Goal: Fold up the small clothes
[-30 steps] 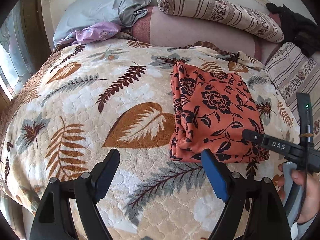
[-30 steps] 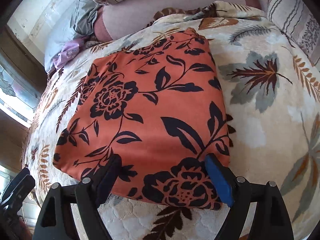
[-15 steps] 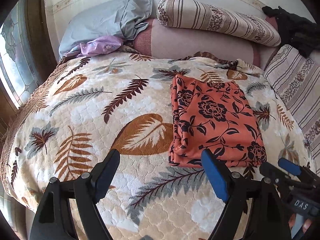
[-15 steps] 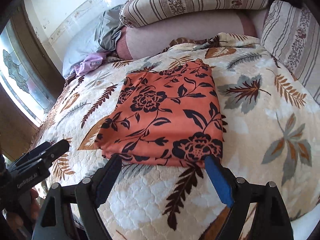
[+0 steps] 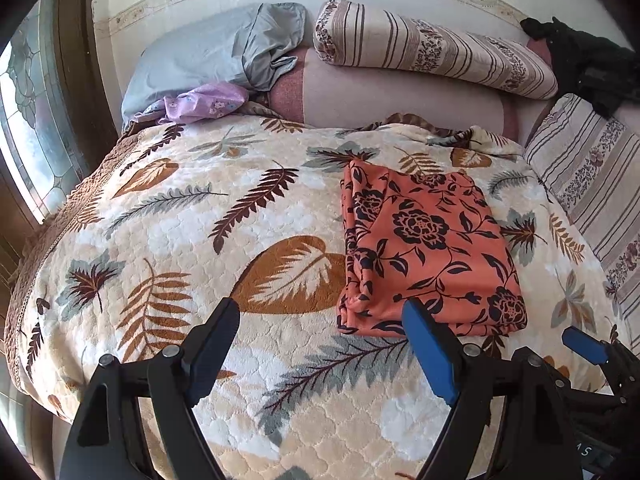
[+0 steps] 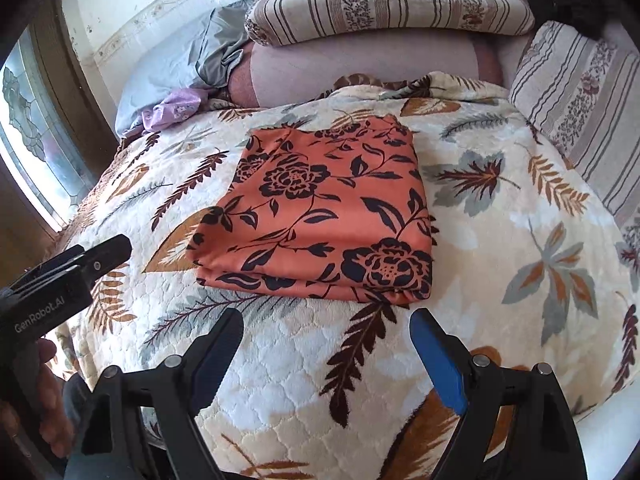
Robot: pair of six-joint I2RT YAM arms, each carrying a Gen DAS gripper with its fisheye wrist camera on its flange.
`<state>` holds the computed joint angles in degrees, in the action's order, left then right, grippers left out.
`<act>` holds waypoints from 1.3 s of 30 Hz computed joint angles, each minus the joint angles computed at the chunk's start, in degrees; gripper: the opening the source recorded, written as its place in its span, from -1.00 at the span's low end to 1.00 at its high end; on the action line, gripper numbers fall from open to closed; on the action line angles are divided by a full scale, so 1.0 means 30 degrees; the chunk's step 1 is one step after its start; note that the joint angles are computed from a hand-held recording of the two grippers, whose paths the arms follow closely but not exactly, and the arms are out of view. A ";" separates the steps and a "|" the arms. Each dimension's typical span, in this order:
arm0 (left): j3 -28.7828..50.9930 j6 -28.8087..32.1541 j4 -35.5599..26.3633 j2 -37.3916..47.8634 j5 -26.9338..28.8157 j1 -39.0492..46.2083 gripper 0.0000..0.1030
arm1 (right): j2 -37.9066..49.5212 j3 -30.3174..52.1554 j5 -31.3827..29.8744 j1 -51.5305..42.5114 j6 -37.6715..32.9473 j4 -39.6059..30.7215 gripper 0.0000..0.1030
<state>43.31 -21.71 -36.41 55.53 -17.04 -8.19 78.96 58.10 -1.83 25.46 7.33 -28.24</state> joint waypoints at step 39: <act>0.2430 -0.0372 0.0037 0.2035 -0.0037 -0.1039 0.79 | 0.0948 0.2052 0.1592 0.0104 -0.0657 -0.0986 0.70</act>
